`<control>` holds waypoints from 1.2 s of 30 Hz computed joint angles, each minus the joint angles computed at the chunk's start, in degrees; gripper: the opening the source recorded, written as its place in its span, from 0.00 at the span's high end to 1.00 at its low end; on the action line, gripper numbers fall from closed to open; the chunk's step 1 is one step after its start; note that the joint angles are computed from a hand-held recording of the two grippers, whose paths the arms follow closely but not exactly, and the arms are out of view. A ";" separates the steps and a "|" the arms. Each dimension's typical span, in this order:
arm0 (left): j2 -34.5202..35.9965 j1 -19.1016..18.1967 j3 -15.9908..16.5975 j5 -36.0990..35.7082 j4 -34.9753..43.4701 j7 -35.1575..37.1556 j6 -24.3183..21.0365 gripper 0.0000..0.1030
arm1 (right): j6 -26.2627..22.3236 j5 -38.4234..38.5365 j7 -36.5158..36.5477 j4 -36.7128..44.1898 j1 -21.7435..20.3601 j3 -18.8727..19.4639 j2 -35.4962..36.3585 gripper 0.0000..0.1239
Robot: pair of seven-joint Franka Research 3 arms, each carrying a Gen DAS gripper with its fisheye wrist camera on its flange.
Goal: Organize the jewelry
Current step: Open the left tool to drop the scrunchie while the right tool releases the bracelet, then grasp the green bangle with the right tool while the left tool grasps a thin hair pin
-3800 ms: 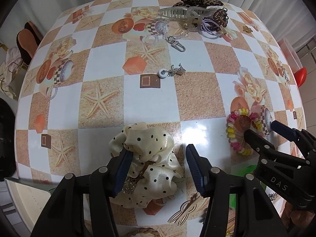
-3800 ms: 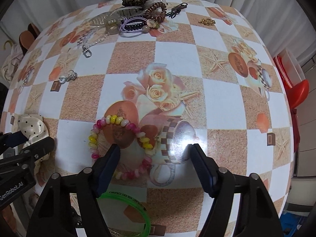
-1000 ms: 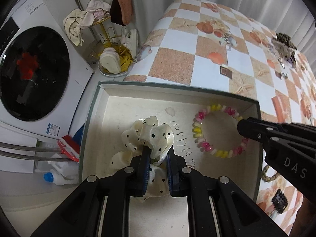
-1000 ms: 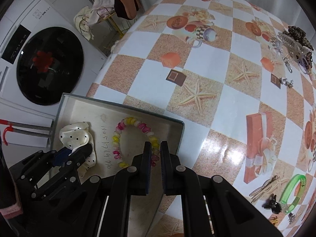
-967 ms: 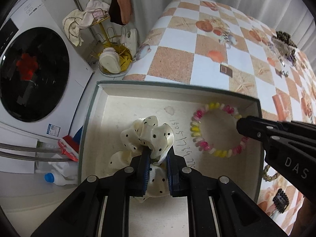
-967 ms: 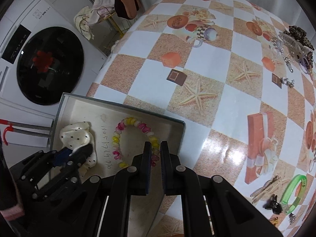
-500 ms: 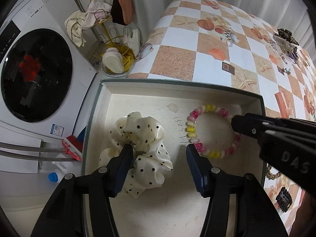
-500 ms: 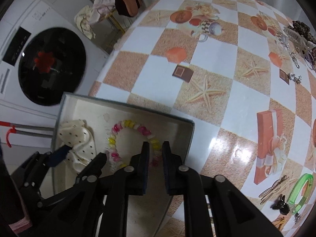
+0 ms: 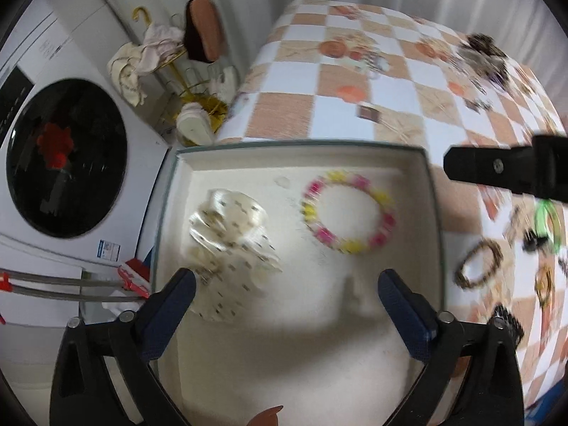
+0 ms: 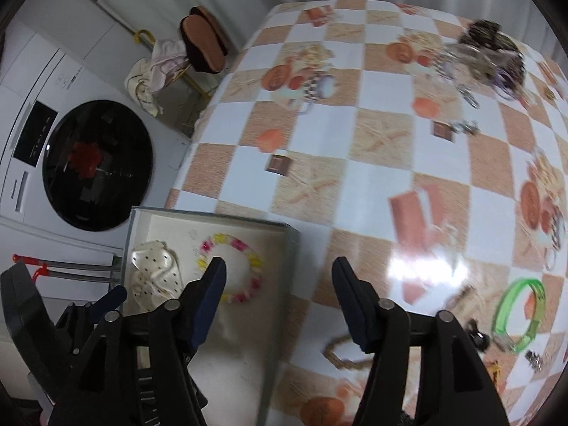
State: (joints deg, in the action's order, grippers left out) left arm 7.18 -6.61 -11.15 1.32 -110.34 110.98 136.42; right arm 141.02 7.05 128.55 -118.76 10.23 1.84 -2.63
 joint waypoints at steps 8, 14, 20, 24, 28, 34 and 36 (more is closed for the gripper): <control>-6.93 -1.77 -0.52 -4.77 -6.48 7.02 -1.87 0.00 | -1.53 -0.15 4.50 -10.19 -1.95 0.48 -9.64 0.34; -9.06 -3.96 -0.57 -7.07 -7.87 8.83 -3.51 0.00 | -3.44 -0.98 7.35 -16.36 -4.26 1.13 -16.69 0.34; -9.58 -5.86 -1.23 -5.47 -8.23 6.33 -1.93 0.00 | -6.56 -3.60 11.41 -23.10 -8.12 2.16 -25.09 0.30; -8.19 -7.03 -1.74 -6.22 -6.39 5.90 -3.53 0.00 | -8.94 -4.17 13.47 -27.72 -10.67 2.26 -31.03 0.24; -6.69 -8.14 -2.64 -7.36 -4.79 6.69 -5.43 0.00 | -11.95 -3.91 14.86 -31.57 -12.85 2.08 -36.32 0.24; -4.44 -9.57 -3.89 -8.35 -2.96 8.03 -6.12 0.00 | -15.67 -3.72 15.01 -35.91 -15.64 1.62 -42.10 0.24; -3.30 -9.97 -4.25 -7.72 -2.12 7.47 -5.78 0.00 | -16.49 -3.68 14.98 -37.11 -16.60 1.40 -43.62 0.24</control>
